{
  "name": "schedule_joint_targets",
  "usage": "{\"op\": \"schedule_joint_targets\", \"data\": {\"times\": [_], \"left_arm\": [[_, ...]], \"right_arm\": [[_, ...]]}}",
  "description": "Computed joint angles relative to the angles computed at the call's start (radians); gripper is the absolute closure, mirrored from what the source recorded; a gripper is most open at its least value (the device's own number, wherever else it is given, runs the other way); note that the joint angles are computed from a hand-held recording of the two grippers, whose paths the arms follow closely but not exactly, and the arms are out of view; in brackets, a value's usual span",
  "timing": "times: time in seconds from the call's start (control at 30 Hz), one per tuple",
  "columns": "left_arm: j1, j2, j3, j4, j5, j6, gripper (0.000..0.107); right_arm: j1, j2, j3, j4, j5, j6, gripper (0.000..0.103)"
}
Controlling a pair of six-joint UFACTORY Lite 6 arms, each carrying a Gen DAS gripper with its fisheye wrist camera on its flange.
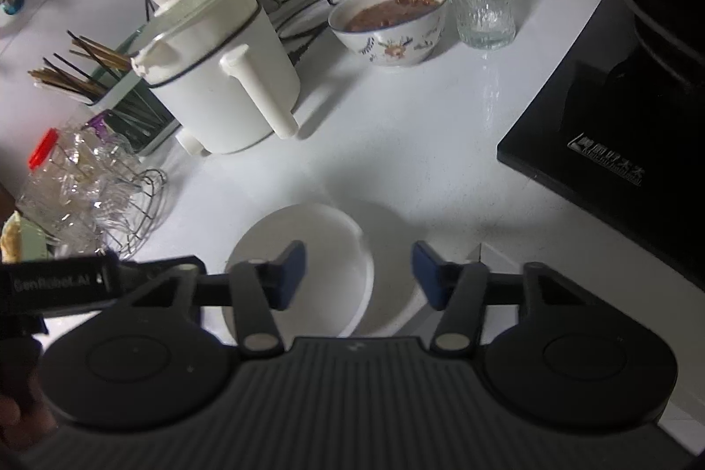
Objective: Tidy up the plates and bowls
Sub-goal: 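Move the left gripper to the white bowl by the stove, then close the left gripper on the white bowl rim and lift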
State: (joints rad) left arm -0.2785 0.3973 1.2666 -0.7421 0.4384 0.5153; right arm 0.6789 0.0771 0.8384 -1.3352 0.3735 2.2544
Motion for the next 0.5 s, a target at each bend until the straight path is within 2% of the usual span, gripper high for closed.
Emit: {"op": "schedule_joint_targets", "data": {"times": [0.27, 0.37, 0.5], "left_arm": [[-0.014, 0.106, 0.047, -0.001, -0.020, -0.012, 0.062], [-0.012, 0.129, 0.058, -0.026, -0.013, 0.019, 0.069], [-0.010, 0.170, 0.090, -0.057, 0.004, 0.036, 0.084]], "right_arm": [[-0.053, 0.099, 0.028, -0.126, -0.062, 0.115, 0.063], [-0.040, 0.155, 0.077, 0.014, -0.025, -0.028, 0.072], [-0.038, 0.185, 0.088, -0.008, -0.029, 0.003, 0.079]]}}
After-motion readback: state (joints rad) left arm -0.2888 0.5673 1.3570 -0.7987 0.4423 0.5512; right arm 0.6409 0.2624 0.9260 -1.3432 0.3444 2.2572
